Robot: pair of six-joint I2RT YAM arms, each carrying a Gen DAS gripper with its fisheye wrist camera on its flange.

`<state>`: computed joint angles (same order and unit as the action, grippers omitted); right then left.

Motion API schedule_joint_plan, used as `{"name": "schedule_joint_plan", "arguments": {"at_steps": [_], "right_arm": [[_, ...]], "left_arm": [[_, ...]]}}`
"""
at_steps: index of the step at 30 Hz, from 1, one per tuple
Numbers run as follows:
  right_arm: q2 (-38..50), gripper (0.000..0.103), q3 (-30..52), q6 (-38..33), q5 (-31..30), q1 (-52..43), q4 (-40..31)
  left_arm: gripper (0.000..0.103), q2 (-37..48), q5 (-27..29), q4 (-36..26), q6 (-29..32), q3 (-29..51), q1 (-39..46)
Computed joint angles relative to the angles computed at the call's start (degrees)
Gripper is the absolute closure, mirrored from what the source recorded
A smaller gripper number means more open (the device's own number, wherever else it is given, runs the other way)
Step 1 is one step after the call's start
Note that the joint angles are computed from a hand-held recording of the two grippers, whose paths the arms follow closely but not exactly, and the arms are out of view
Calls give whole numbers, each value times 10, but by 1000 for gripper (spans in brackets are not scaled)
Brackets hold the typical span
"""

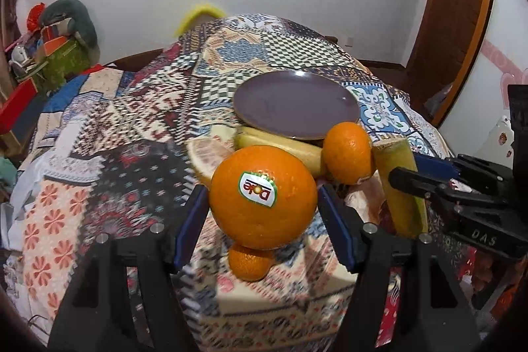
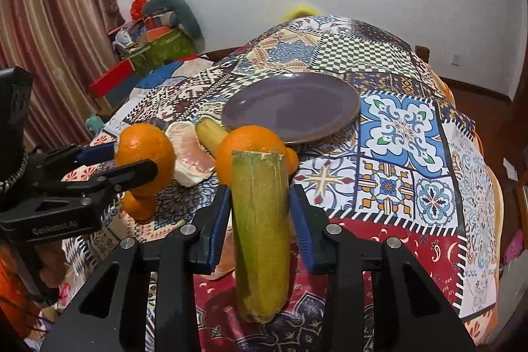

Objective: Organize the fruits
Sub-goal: 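Close the right tool on the green corn cob while the left tool grasps the Dole orange, then lift and carry the corn cob with the right tool while the left carries the orange to the plate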

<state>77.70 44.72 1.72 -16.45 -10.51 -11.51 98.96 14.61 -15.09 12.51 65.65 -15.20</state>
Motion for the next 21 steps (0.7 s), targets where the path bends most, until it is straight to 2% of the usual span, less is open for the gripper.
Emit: {"name": "schedule_joint_plan", "arguments": {"at_steps": [8, 13, 21], "right_arm": [[3, 66, 1, 6, -8, 9, -3], [16, 66, 7, 14, -19, 7, -16], [13, 67, -4, 9, -14, 12, -17]], "left_arm": [[36, -36, -12, -4, 36, -32, 42], [36, -32, 4, -14, 28, -25, 57], [36, -25, -3, -6, 19, -22, 41]]}}
